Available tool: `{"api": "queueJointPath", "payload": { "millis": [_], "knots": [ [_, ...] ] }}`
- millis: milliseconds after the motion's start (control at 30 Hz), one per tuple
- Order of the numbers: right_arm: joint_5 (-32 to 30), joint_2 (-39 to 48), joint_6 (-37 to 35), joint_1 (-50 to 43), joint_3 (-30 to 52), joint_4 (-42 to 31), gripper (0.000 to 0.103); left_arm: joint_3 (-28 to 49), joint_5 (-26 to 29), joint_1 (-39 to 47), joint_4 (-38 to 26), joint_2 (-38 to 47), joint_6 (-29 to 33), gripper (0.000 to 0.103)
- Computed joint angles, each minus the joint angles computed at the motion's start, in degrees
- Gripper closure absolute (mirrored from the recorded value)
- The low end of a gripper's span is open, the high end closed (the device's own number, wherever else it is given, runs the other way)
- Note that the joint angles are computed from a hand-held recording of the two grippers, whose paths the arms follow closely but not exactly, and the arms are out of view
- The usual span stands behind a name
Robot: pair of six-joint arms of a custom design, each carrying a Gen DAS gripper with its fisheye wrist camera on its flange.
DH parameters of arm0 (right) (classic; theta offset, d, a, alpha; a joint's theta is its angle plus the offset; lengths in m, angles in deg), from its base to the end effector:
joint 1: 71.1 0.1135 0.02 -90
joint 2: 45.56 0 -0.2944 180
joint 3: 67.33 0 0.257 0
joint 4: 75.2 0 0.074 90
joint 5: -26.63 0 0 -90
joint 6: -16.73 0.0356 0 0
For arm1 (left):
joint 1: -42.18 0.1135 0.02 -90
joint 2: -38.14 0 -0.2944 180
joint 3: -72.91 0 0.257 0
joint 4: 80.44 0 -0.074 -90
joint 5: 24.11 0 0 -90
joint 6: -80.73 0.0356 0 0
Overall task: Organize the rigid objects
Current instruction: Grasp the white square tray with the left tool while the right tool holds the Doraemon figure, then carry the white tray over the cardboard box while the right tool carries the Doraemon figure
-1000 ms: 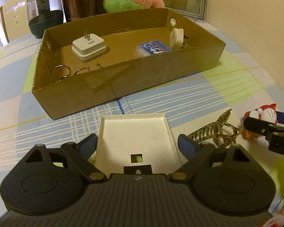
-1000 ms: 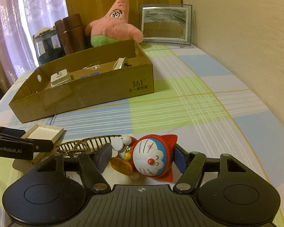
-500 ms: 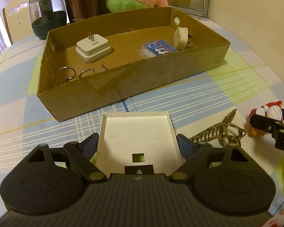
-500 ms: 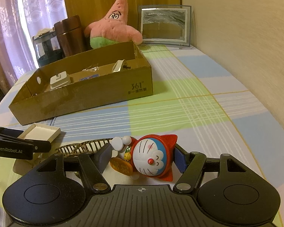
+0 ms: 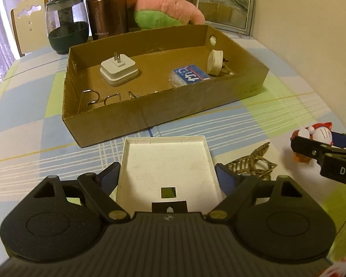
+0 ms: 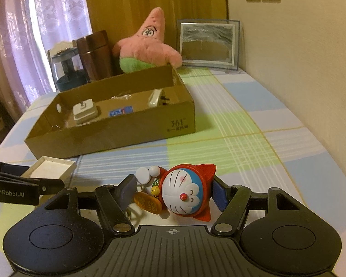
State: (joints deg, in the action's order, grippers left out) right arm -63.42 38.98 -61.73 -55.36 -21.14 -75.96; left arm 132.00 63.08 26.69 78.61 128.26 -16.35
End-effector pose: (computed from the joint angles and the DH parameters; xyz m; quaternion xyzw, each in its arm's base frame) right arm 0.2681 0.0756 0.1780 -0.0333 0.9024 0.1017 0.4174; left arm 0.2976 -0.0807 0.1891 0.0613 0.9432 -0.0410 0.3239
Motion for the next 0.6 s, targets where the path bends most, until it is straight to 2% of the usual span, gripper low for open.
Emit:
{"api": "queueJointPath", "payload": {
  "millis": [600],
  "knots": [
    [-3.0,-6.0,-2.6,0.0,3.6,-8.3,0.038,0.9,-0.7,-0.7,-6.7,-9.2,-2.4,0.019]
  ]
}}
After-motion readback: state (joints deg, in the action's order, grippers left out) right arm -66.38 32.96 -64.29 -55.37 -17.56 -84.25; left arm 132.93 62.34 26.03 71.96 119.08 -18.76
